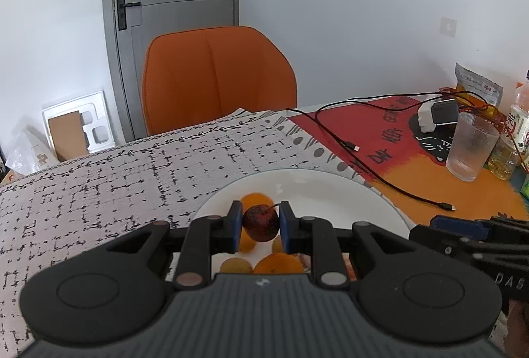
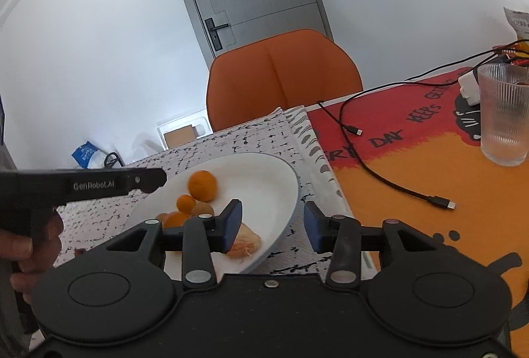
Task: Organize fruits
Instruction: 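Open both grippers over the bowl to release the orange and plum, then move the right gripper back toward the peeled orange half on the table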
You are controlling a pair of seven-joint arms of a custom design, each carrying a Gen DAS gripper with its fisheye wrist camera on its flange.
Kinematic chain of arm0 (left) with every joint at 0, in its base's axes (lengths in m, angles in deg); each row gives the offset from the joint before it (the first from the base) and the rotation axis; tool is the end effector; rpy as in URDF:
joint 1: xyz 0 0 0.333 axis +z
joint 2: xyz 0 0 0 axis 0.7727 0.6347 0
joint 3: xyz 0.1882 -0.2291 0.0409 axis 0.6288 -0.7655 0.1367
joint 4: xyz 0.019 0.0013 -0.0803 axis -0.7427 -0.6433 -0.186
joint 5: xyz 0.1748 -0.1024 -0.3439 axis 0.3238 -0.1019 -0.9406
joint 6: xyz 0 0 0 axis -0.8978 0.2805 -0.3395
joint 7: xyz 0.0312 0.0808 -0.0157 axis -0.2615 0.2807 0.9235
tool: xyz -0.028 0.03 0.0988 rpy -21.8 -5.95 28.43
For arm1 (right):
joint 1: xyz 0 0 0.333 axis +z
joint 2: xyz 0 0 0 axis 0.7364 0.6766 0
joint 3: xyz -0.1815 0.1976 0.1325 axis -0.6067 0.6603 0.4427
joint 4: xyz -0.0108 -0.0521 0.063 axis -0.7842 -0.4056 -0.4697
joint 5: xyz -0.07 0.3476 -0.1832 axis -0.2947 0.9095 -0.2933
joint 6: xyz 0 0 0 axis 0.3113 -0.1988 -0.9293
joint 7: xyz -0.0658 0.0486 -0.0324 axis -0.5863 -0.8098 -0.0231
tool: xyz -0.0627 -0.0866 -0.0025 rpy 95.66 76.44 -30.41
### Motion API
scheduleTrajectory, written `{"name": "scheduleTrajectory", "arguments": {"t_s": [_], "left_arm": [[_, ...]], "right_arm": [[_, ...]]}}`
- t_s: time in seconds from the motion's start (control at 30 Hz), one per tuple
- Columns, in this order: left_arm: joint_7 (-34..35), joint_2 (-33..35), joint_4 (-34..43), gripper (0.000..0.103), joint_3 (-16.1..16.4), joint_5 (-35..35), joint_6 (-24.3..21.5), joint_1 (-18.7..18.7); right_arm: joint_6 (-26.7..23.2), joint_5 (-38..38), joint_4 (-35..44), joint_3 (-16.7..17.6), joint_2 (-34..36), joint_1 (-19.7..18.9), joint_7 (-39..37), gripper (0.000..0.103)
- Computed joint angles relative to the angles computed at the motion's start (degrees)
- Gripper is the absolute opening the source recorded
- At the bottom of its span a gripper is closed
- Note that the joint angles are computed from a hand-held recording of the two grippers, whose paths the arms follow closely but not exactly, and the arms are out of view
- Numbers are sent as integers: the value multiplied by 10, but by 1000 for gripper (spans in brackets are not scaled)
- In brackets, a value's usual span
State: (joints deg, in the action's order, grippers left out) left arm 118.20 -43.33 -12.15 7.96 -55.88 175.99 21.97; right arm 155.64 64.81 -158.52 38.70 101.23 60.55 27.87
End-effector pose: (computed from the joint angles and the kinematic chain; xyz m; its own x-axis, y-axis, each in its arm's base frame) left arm 0.7130 -0.1784 0.3426 -0.1027 -0.9947 0.0089 -0.5423 0.0485 -0.8388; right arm 0.6209 0.2381 0.2784 0.2987 -0.9082 -0.2932 -0.4911 0.1171 -0.8632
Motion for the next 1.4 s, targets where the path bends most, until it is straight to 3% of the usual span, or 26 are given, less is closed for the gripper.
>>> {"name": "scheduleTrajectory", "arguments": {"t_s": [0.13, 0.2, 0.37, 0.5, 0.63, 0.87, 1.2, 1.4], "left_arm": [[6, -1, 6, 21, -22, 5, -1, 15], [15, -5, 6, 22, -48, 9, 5, 35], [31, -19, -10, 27, -64, -1, 24, 44], [34, -33, -41, 44, -20, -33, 34, 7], [56, -50, -82, 65, 22, -73, 63, -31], [107, -75, -141, 87, 100, -166, 90, -108], [191, -120, -215, 97, 127, -273, 131, -145], [236, -159, -261, 99, 99, -308, 163, -123]], "right_arm": [[-3, 23, -2, -12, -2, 16, -16, 43], [-6, 35, -1, -16, -2, 22, -22, 44], [-12, 105, -9, -47, -11, 66, -64, 60], [-14, 148, -15, -56, -19, 88, -94, 73], [-16, 159, -19, -47, -25, 88, -103, 75], [-19, 186, -28, -50, -37, 108, -126, 83], [-23, 220, -40, -56, -56, 145, -170, 97], [-25, 239, -42, -56, -64, 165, -196, 103]]}}
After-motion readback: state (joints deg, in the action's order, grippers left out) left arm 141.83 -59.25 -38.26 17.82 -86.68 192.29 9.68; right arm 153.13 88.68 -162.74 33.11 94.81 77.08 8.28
